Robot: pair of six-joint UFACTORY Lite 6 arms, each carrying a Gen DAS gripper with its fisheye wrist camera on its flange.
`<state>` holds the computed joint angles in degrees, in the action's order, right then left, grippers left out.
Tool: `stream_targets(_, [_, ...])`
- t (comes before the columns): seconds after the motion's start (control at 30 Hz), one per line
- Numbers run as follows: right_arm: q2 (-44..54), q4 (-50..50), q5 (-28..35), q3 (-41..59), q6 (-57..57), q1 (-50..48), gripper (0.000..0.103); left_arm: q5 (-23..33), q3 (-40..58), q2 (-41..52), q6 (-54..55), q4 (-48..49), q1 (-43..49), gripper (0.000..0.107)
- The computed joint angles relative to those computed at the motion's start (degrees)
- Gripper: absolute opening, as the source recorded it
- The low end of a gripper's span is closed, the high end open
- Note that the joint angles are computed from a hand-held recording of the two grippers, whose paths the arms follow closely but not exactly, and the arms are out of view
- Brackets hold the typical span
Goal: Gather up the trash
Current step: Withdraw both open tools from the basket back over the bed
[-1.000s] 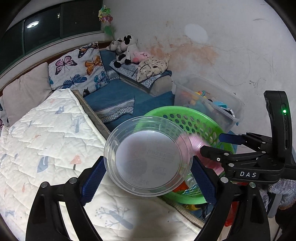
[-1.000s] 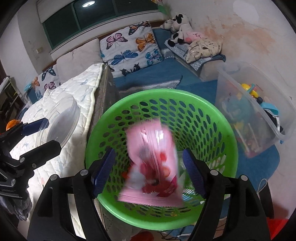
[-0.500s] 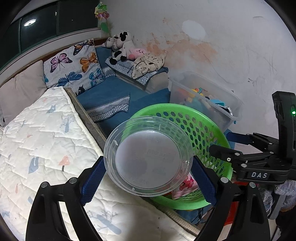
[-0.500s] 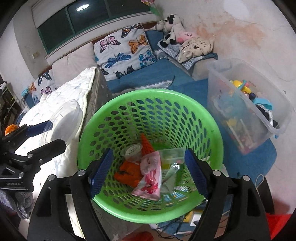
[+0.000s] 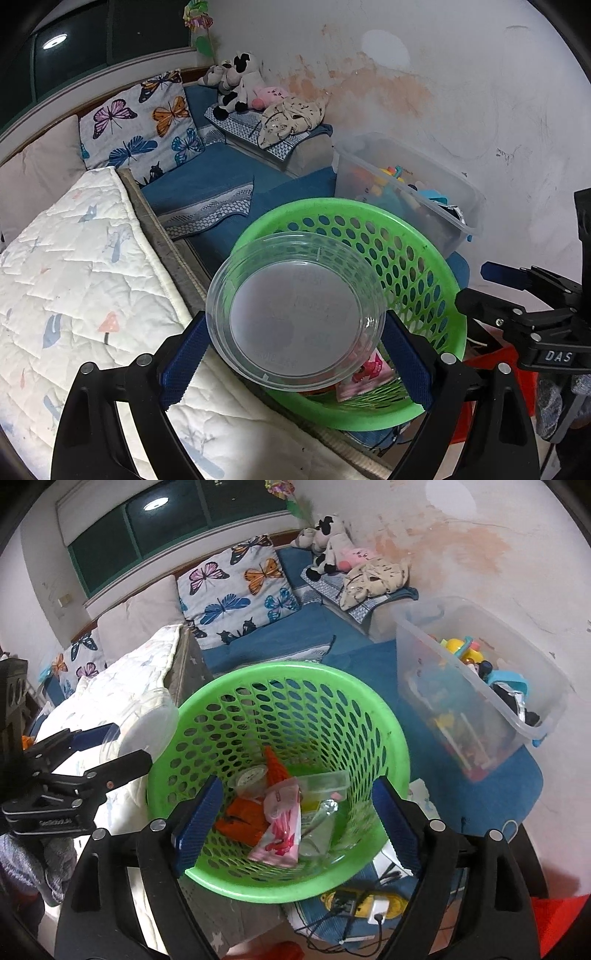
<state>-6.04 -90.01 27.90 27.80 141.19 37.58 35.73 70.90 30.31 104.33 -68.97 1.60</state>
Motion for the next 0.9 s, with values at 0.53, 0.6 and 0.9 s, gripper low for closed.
stream_targets(0.53, [-0.21,-0.22,2.06,-0.58,4.19,5.03,0.084,0.6,-1.59,-0.9,0.59,-0.22,3.03,0.09])
stream_targets(0.6, [0.6,-0.4,2.49,0.1,5.07,6.32,0.084,1.19,-1.87,-1.57,1.01,-0.32,4.46,0.09])
stream_targets(0.9, [5.04,0.21,4.71,4.53,6.2,11.13,0.087,4.46,-1.3,-2.79,2.05,0.32,11.8,0.09])
